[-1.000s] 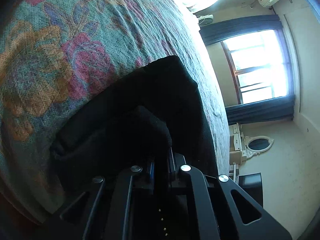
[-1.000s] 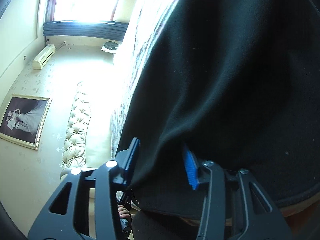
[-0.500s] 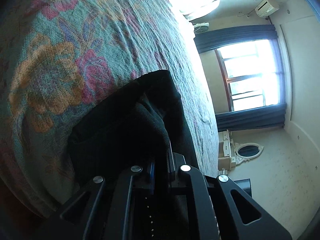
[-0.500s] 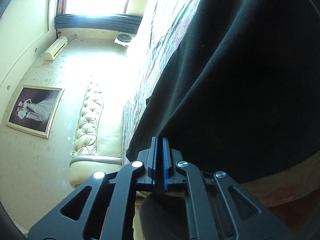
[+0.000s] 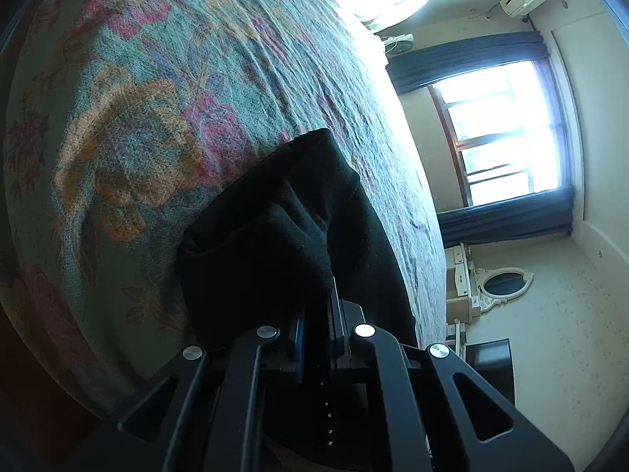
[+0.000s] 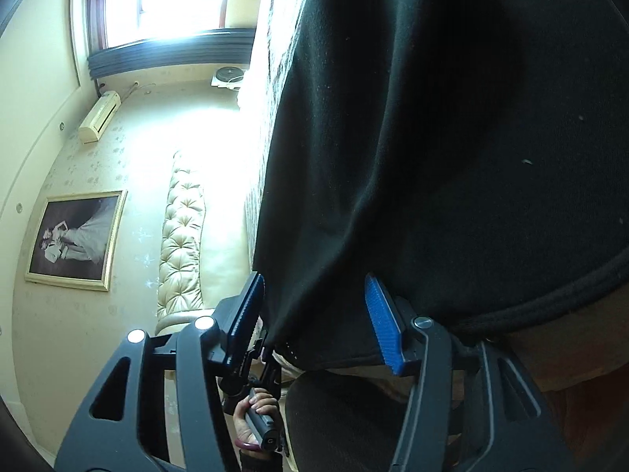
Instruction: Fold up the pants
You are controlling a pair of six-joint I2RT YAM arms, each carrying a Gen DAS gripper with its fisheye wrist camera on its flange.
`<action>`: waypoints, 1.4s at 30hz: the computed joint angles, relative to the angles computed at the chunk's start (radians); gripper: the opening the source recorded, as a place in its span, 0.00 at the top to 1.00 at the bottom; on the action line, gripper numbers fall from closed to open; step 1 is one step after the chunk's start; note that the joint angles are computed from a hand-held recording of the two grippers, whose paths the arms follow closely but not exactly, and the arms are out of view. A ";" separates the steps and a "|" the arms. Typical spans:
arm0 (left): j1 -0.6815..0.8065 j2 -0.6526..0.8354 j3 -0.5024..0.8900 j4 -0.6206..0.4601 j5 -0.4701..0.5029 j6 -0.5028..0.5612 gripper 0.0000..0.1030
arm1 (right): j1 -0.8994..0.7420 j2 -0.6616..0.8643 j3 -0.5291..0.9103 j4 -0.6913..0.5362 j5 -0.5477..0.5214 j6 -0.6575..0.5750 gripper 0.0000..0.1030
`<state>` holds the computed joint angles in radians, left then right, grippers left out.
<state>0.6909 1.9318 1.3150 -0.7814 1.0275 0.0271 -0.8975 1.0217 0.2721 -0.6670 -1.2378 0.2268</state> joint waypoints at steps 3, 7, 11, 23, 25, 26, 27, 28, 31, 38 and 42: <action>0.017 0.002 0.020 -0.052 0.014 0.041 0.92 | -0.022 -0.056 -0.012 0.001 -0.005 0.060 0.46; 0.017 0.003 0.040 -0.082 0.026 0.041 0.92 | 0.003 -0.135 -0.020 0.013 -0.010 0.156 0.46; 0.008 -0.005 0.049 -0.082 0.028 0.019 0.92 | 0.154 -0.209 -0.088 0.265 0.008 0.451 0.46; -0.004 -0.018 0.054 -0.080 0.053 -0.044 0.92 | 0.239 -0.335 -0.182 0.579 0.040 0.828 0.40; -0.010 -0.019 0.048 -0.062 0.053 -0.061 0.92 | 0.361 -0.290 -0.186 0.666 0.103 0.907 0.40; -0.010 -0.021 0.045 -0.057 0.057 -0.069 0.92 | 0.384 -0.313 -0.191 0.679 0.140 0.937 0.40; -0.013 -0.027 0.036 -0.048 0.062 -0.078 0.92 | 0.387 -0.336 -0.193 0.681 0.166 0.955 0.40; -0.014 -0.034 0.031 -0.045 0.064 -0.082 0.92 | 0.376 -0.363 -0.198 0.680 0.181 0.977 0.40; -0.012 -0.029 0.042 -0.067 0.069 -0.063 0.92 | 0.347 -0.414 -0.142 0.533 0.215 0.901 0.40; -0.005 0.010 0.071 -0.094 0.075 -0.048 0.92 | 0.313 -0.397 0.059 0.204 0.368 0.588 0.39; -0.005 0.017 0.076 -0.094 0.075 -0.046 0.92 | 0.308 -0.274 0.069 0.247 0.420 0.553 0.40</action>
